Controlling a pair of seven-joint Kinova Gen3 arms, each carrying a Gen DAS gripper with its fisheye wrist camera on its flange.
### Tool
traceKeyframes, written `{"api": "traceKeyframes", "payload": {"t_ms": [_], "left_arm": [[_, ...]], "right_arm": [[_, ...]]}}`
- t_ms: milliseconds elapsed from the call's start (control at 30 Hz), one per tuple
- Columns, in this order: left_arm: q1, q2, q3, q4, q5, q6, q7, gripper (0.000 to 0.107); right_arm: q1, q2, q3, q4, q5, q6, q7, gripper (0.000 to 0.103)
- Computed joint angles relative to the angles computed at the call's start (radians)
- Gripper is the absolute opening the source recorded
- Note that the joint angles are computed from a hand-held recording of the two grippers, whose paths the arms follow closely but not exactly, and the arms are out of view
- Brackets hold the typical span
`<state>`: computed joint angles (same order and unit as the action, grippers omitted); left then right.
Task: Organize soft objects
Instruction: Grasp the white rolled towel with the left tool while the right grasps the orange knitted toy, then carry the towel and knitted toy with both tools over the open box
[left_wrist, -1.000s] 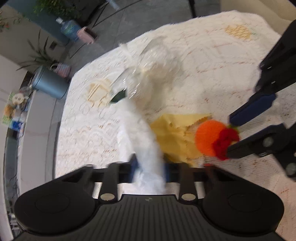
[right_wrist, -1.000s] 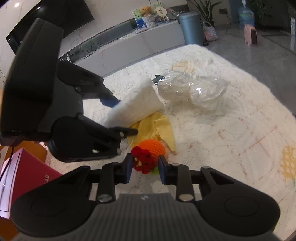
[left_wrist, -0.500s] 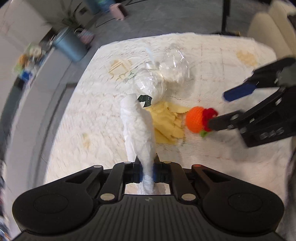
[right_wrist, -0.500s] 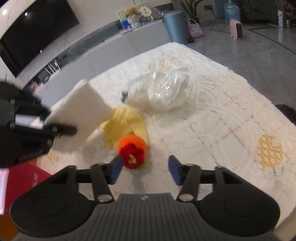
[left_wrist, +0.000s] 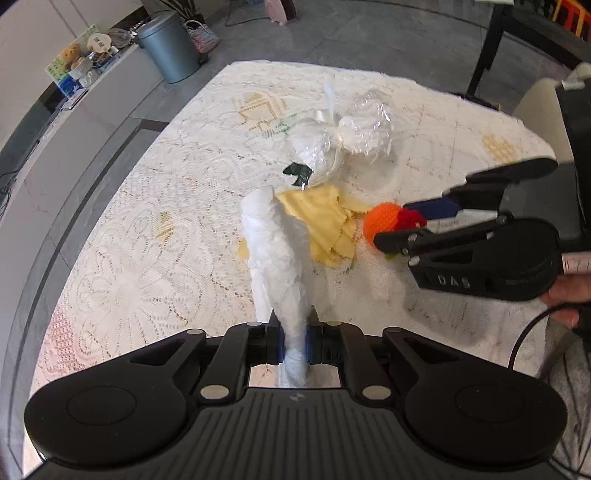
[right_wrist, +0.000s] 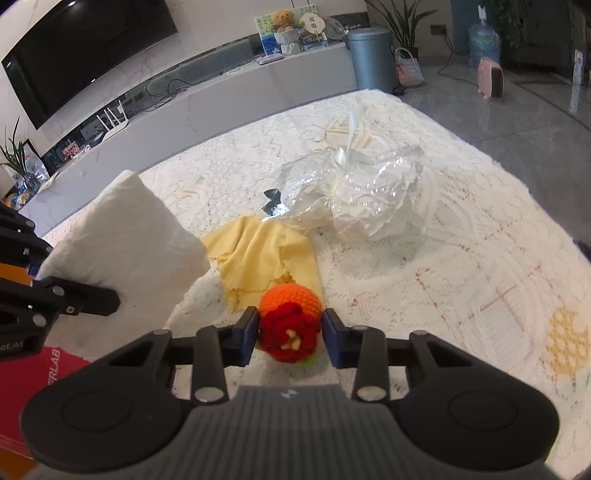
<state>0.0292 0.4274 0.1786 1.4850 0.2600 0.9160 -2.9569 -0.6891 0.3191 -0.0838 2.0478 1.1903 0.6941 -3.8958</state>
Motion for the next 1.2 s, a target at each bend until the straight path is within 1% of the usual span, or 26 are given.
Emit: {"api": "traceKeyframes", "payload": {"t_ms": [100,200,267,333,433,467,533,633,667,733,767,833,933,967,1033,1100,1200], "left_arm": [[-0.015,-0.014,0.009,0.017,0.030,-0.017,-0.013,0.011],[-0.032,-0.032,0.015,0.033,0.058,-0.026,-0.040,0.011],[-0.029,-0.043,0.008,0.041,0.062,-0.033,-0.036,0.011],[-0.034,-0.057,0.003,0.049,0.068,-0.031,-0.034,0.011],[-0.057,-0.091,0.002,0.079,0.102,-0.052,-0.060,0.011],[-0.063,-0.098,-0.001,0.077,0.110,-0.043,-0.060,0.011],[-0.084,-0.113,-0.006,0.069,0.139,-0.011,-0.068,0.011],[-0.129,-0.150,-0.011,0.091,0.213,-0.009,-0.128,0.011],[-0.145,-0.162,-0.017,0.095,0.240,-0.003,-0.148,0.011],[-0.179,-0.181,-0.033,0.094,0.300,0.027,-0.172,0.011],[-0.196,-0.189,-0.043,0.092,0.328,0.044,-0.183,0.011],[-0.230,-0.210,-0.065,0.097,0.387,0.068,-0.208,0.011],[-0.270,-0.258,-0.104,0.133,0.477,0.048,-0.253,0.011],[-0.285,-0.268,-0.118,0.137,0.508,0.059,-0.271,0.011],[-0.313,-0.276,-0.146,0.118,0.544,0.115,-0.283,0.011],[-0.343,-0.277,-0.171,0.094,0.575,0.168,-0.293,0.011],[-0.392,-0.268,-0.202,0.058,0.621,0.235,-0.306,0.011]], "right_arm": [[0.001,-0.018,-0.001,0.027,0.038,-0.021,-0.051,0.037],[-0.011,-0.026,-0.014,0.028,0.032,0.019,-0.070,0.037],[-0.016,-0.038,-0.023,0.040,0.044,0.033,-0.098,0.037],[-0.019,-0.047,-0.036,0.043,0.038,0.055,-0.100,0.037],[-0.041,-0.050,-0.057,0.025,-0.006,0.136,-0.067,0.037],[-0.050,-0.052,-0.062,0.018,-0.020,0.163,-0.058,0.037],[-0.068,-0.063,-0.069,0.018,-0.014,0.202,-0.071,0.037],[-0.094,-0.068,-0.086,0.009,-0.002,0.270,-0.084,0.037],[-0.105,-0.065,-0.085,0.007,0.010,0.282,-0.090,0.037],[-0.092,-0.064,-0.096,0.009,0.025,0.260,-0.099,0.037],[-0.085,-0.059,-0.097,-0.002,0.016,0.251,-0.081,0.037],[-0.084,-0.042,-0.096,-0.038,-0.012,0.270,-0.019,0.037],[-0.105,-0.032,-0.090,-0.078,-0.021,0.308,0.037,0.037],[-0.118,-0.030,-0.090,-0.093,-0.016,0.327,0.051,0.037],[-0.144,-0.028,-0.091,-0.116,0.009,0.363,0.070,0.037],[-0.174,-0.030,-0.095,-0.138,0.041,0.404,0.061,0.037],[-0.233,-0.021,-0.105,-0.185,0.099,0.501,0.034,0.037]]}}
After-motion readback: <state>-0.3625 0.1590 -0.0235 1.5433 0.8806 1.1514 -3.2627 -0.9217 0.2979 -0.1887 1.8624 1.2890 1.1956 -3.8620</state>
